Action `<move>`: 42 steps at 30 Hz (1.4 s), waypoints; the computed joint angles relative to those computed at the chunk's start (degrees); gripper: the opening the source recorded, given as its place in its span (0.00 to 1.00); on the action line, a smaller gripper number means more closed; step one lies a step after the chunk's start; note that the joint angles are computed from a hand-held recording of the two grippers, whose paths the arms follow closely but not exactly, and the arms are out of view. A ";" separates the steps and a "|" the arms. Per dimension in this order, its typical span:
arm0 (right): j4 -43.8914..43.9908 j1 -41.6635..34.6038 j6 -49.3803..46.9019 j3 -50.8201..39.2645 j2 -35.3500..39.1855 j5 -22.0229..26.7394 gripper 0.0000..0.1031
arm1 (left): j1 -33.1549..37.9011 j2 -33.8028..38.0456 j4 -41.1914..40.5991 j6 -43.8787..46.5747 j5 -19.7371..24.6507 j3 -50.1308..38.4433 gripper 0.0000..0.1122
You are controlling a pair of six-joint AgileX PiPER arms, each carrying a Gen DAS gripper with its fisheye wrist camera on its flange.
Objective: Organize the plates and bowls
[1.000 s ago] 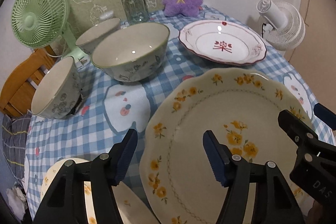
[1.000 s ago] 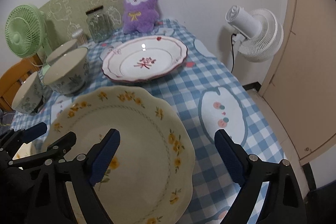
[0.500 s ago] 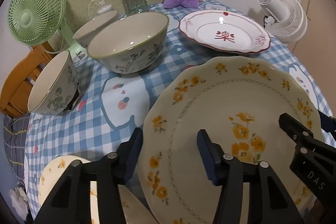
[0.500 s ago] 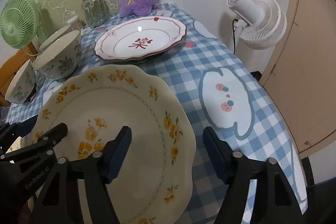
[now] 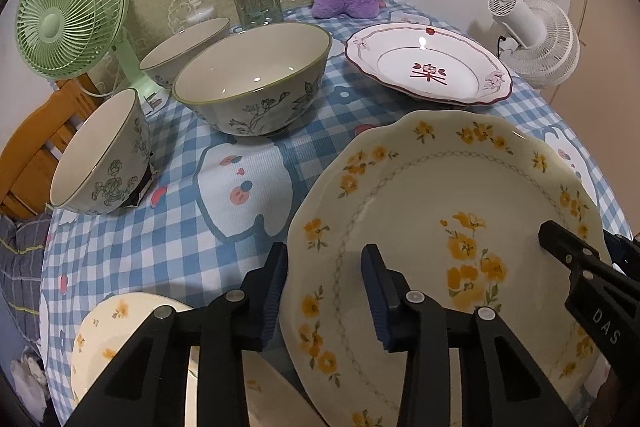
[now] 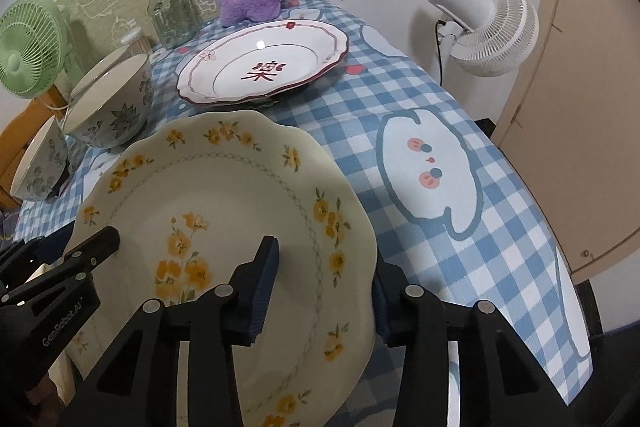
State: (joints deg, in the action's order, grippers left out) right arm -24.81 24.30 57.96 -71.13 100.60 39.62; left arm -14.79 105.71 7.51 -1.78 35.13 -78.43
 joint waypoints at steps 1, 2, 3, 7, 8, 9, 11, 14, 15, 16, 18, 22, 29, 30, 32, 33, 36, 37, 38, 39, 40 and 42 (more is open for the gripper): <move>-0.03 0.04 0.15 -0.21 0.09 0.28 0.43 | -0.02 -0.14 0.01 0.17 -0.08 0.17 0.33; -0.21 0.15 0.50 -0.43 0.19 0.64 0.43 | -0.03 -0.24 -0.01 0.24 -0.11 0.31 0.33; -0.41 0.29 0.97 -0.77 0.36 1.17 0.43 | -0.08 -0.18 0.02 0.12 -0.10 0.26 0.33; -0.77 0.55 2.06 -1.79 0.68 2.95 0.42 | -0.28 -0.23 0.37 -0.26 0.10 0.32 0.32; -0.71 0.55 2.05 -2.18 0.85 3.35 0.42 | -0.33 -0.22 0.47 -0.38 0.13 0.32 0.32; -0.82 0.65 1.81 -2.70 1.09 3.93 0.42 | -0.32 -0.19 0.26 -0.29 0.30 0.22 0.32; -1.38 0.88 1.87 -3.18 1.31 4.56 0.42 | -0.42 -0.34 0.67 -0.37 0.03 0.47 0.32; -1.01 0.59 1.45 -3.20 1.15 4.75 0.41 | -1.00 -0.77 2.11 -1.87 -0.12 1.00 0.31; -1.11 0.53 1.56 -3.10 1.02 4.76 0.41 | -0.92 -0.81 2.04 -1.96 -0.08 0.96 0.31; -1.17 0.48 1.37 -3.06 0.88 4.85 0.40 | -0.94 -0.86 2.19 -2.57 -0.08 0.97 0.31; -1.56 0.54 1.18 -2.87 0.56 4.90 0.39 | -1.12 -1.09 2.60 -3.88 0.08 1.08 0.31; -0.86 -0.22 -0.23 -1.47 -0.55 4.12 0.38 | -2.11 -1.79 3.87 -6.45 0.27 1.72 0.30; -1.32 -2.09 -0.14 2.60 -3.38 2.33 0.38 | -5.48 -2.51 6.35 -9.92 0.50 3.19 0.31; -1.37 -2.35 -0.14 3.10 -3.75 2.13 0.38 | -6.09 -2.57 6.90 -10.75 0.51 3.33 0.31; -1.42 -2.93 -0.22 4.34 -4.61 1.58 0.38 | -6.93 -2.60 7.54 -11.85 0.62 3.40 0.31; -1.37 -3.27 -0.34 5.04 -5.10 1.25 0.38 | -7.39 -2.61 7.82 -12.48 0.71 3.46 0.31; -1.31 -4.10 -0.42 6.92 -6.42 0.23 0.38 | -8.57 -2.72 9.07 -14.49 0.62 3.84 0.31; -1.34 -4.25 -0.42 7.43 -6.79 0.00 0.38 | -8.86 -2.79 9.44 -15.06 0.57 3.99 0.31; -1.24 -4.51 -0.50 7.96 -7.16 -0.33 0.38 | -9.21 -2.94 10.02 -15.85 0.43 4.30 0.31; -1.12 -4.77 -0.68 8.49 -7.54 -0.66 0.38 | -9.58 -3.05 10.45 -16.55 0.36 4.51 0.31; -1.09 -5.00 -0.81 9.01 -7.91 -0.96 0.38 | -9.81 -3.03 10.69 -16.96 0.35 4.56 0.31; -1.04 -5.40 -0.98 9.78 -8.42 -1.46 0.38 | -10.55 -3.14 11.40 -18.08 0.40 4.77 0.31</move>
State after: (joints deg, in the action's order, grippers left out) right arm -25.85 18.89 56.98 -61.35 92.19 38.16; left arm -25.34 102.57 18.91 -19.86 35.53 -73.66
